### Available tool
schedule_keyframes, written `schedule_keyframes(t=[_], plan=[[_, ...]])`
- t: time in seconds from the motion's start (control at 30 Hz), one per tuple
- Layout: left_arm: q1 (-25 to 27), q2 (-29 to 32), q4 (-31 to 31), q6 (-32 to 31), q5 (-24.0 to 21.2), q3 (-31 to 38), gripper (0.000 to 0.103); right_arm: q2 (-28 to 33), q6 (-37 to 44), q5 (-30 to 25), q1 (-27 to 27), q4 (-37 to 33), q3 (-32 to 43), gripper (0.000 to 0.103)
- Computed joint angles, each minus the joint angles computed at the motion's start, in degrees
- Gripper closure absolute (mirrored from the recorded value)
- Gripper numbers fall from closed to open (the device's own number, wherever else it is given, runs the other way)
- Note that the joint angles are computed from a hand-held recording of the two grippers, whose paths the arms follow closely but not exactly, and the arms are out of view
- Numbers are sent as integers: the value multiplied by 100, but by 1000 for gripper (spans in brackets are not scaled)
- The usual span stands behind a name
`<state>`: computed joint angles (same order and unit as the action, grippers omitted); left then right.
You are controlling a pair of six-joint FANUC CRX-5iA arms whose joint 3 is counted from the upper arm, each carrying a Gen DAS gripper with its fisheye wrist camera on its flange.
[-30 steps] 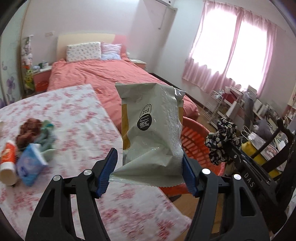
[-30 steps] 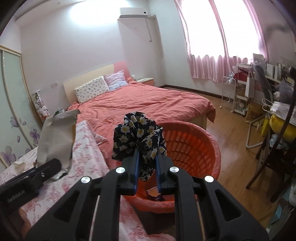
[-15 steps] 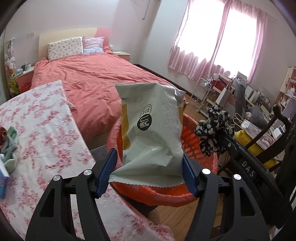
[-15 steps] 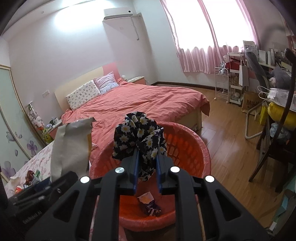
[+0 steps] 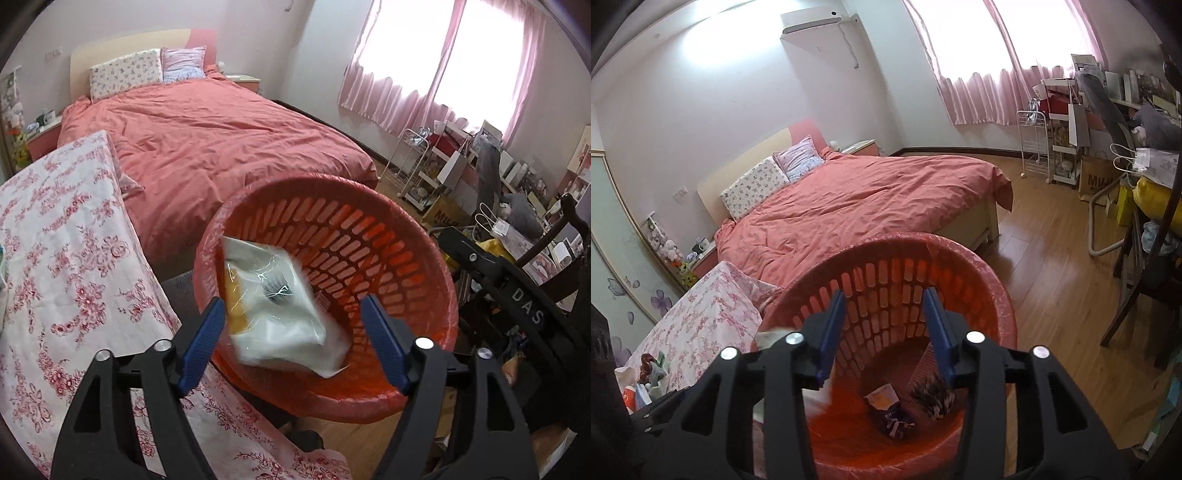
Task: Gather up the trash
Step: 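Open the left tool over the basket while the right tool releases the cloth into it, then move both open tools back over the bed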
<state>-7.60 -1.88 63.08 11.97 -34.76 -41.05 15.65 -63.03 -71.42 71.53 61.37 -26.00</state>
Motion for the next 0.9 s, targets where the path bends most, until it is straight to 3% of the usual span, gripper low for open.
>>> schedule_keyframes(t=[0.3,0.9], plan=[[168,-286,-250,78,184,-130,25,102,335,-223,163,-357,280,53],[1989,-1068,-96,-286,142,-506,25,1032,1939,-49,272,-317,1975,52]])
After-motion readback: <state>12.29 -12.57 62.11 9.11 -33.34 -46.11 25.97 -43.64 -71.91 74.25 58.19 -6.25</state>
